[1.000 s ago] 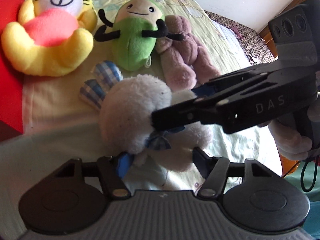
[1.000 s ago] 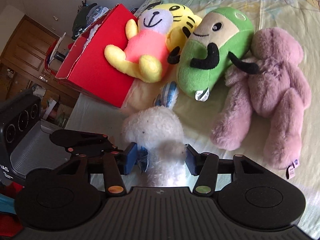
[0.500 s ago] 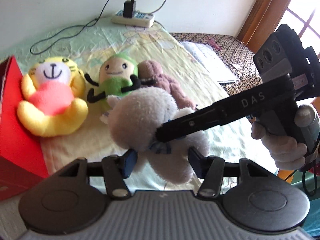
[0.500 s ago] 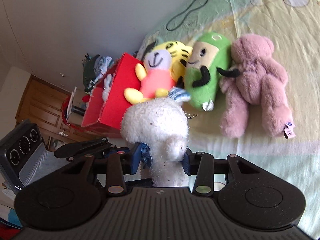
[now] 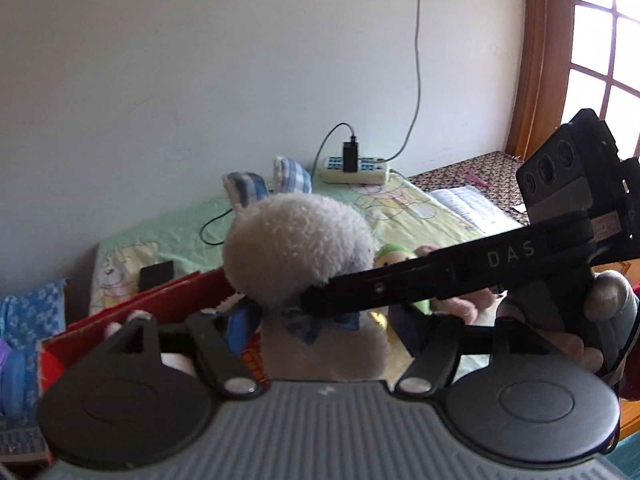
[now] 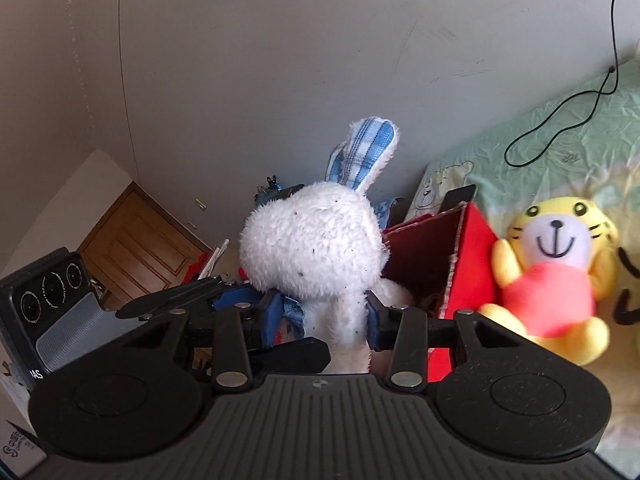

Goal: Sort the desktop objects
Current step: 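Carry the plaid-eared bunny over the red cardboard box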

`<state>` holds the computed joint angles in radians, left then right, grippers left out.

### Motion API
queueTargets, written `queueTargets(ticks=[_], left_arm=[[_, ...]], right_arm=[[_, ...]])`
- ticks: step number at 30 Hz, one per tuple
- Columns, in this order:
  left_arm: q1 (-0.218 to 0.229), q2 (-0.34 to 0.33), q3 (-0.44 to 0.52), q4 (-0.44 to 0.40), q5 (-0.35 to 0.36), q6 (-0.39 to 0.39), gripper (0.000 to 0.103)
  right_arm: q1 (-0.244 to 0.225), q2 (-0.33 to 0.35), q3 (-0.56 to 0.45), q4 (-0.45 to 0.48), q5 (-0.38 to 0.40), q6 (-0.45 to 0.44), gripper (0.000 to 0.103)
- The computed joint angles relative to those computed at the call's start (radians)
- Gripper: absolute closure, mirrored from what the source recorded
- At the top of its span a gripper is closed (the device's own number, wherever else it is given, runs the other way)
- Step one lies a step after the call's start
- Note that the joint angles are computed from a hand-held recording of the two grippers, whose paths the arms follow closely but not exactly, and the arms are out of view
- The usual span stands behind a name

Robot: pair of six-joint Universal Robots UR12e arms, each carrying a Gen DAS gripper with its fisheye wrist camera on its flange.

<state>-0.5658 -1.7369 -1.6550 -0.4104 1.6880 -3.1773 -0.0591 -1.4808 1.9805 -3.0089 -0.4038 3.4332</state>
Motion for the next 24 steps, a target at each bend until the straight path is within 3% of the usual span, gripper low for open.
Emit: queueTargets(ticks=[3, 7, 12, 15, 18, 20, 24], left_arm=[[0.045, 0.033, -0.040, -0.023, -0.006, 0.016, 0.032], [0.104, 0.071, -0.095, -0.048, -0.055, 0.028, 0.034], [0.147, 0.081, -0.137, -0.072, -0.072, 0.048, 0.037], [0.160, 0.084, -0.157, -0.076, -0.076, 0.060, 0.037], [0.161, 0.087, -0.173, -0.087, -0.075, 0.089, 0.037], [0.161, 0.094, -0.192, -0.066, -0.072, 0.101, 0.036], [0.180, 0.103, -0.197, -0.064, -0.113, 0.094, 0.032]], right_arm=[[0.058, 0.050, -0.024, -0.095, -0.046, 0.093, 0.060], [0.121, 0.073, -0.039, -0.094, -0.142, 0.044, 0.061], [0.160, 0.086, -0.031, -0.107, -0.246, 0.037, 0.063], [0.189, 0.069, -0.030, -0.051, -0.327, -0.079, 0.063], [0.201, 0.057, -0.034, 0.034, -0.350, -0.162, 0.063], [0.206, 0.051, -0.033, 0.053, -0.375, -0.168, 0.061], [0.203, 0.035, -0.058, 0.176, -0.381, -0.174, 0.055]])
